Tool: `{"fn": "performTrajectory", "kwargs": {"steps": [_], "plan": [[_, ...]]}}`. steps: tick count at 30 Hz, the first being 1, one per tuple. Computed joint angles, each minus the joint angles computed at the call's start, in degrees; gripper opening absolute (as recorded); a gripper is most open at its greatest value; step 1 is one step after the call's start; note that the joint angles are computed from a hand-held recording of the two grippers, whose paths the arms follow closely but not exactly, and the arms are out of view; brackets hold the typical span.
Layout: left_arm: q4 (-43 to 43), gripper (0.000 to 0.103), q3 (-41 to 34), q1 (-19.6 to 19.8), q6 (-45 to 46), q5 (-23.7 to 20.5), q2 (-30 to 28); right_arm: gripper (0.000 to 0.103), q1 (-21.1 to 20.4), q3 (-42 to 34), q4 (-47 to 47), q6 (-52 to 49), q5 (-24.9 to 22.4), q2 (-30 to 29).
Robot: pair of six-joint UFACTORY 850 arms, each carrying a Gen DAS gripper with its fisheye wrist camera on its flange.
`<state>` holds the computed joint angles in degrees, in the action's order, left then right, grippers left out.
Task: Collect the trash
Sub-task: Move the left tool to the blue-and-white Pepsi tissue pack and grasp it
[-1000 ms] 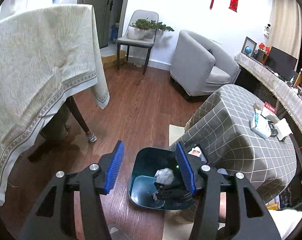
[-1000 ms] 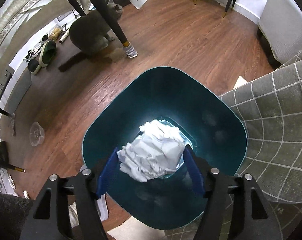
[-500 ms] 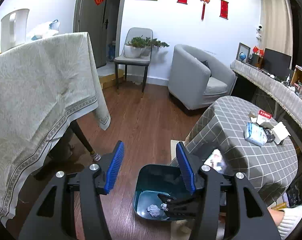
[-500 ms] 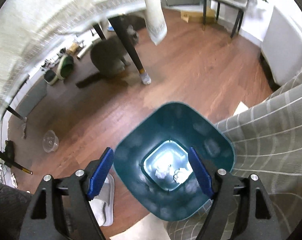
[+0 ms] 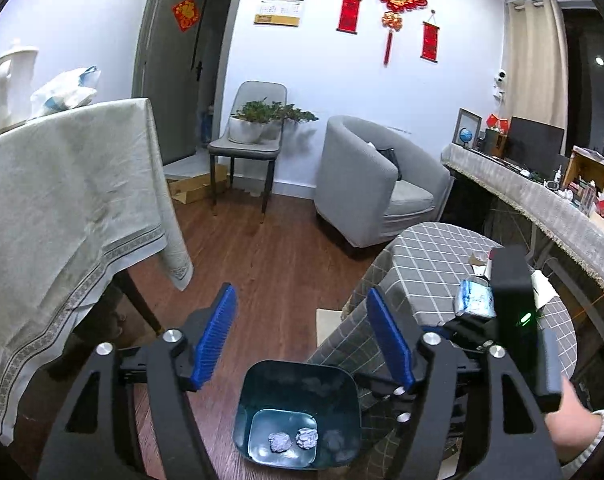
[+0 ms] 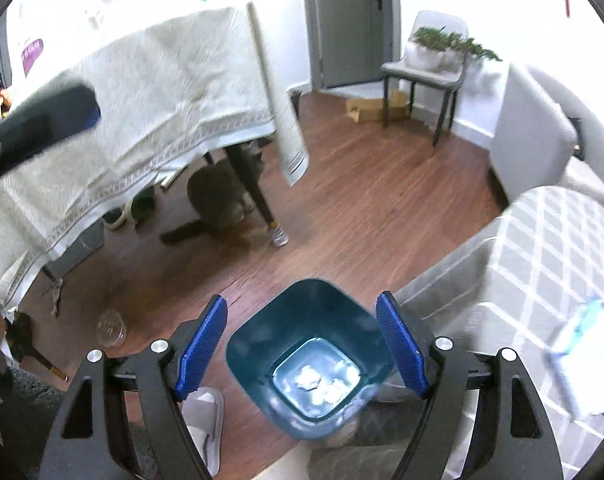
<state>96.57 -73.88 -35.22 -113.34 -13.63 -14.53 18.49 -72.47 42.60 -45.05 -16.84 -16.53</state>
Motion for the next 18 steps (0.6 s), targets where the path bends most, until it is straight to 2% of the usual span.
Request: {"fn": "performTrajectory", "kwargs": {"steps": [2,7,11,16,18], "plan": [[1.7,0.082,-1.1,-0.5,-0.9,0.5,-0.9,0.078,-1.0,1.1,1.5,-2.0,1.2,1.7],[4.9,0.090,-3.8,-1.6,-3.2,1.9,-3.4,0.079,-2.7,3.7,-0.6,-1.8,5.4,4.9],[-0.9,0.092,-7.5,-3.0,3.3,2.3,-6.5,0.079,-4.9,6.0,1.9,-5.0,7.1,6.9],[-3.8,0.093,-11.1,-4.2,6.8,3.6,-9.6,0.079,-7.9,8.8,9.3,-14.3,8.9,9.6],[-7.8,0.094,-13.0,-4.8,11.1,4.4,-11.4,0.079,-8.9,10.0,10.7,-16.7,10.0,10.5]]}}
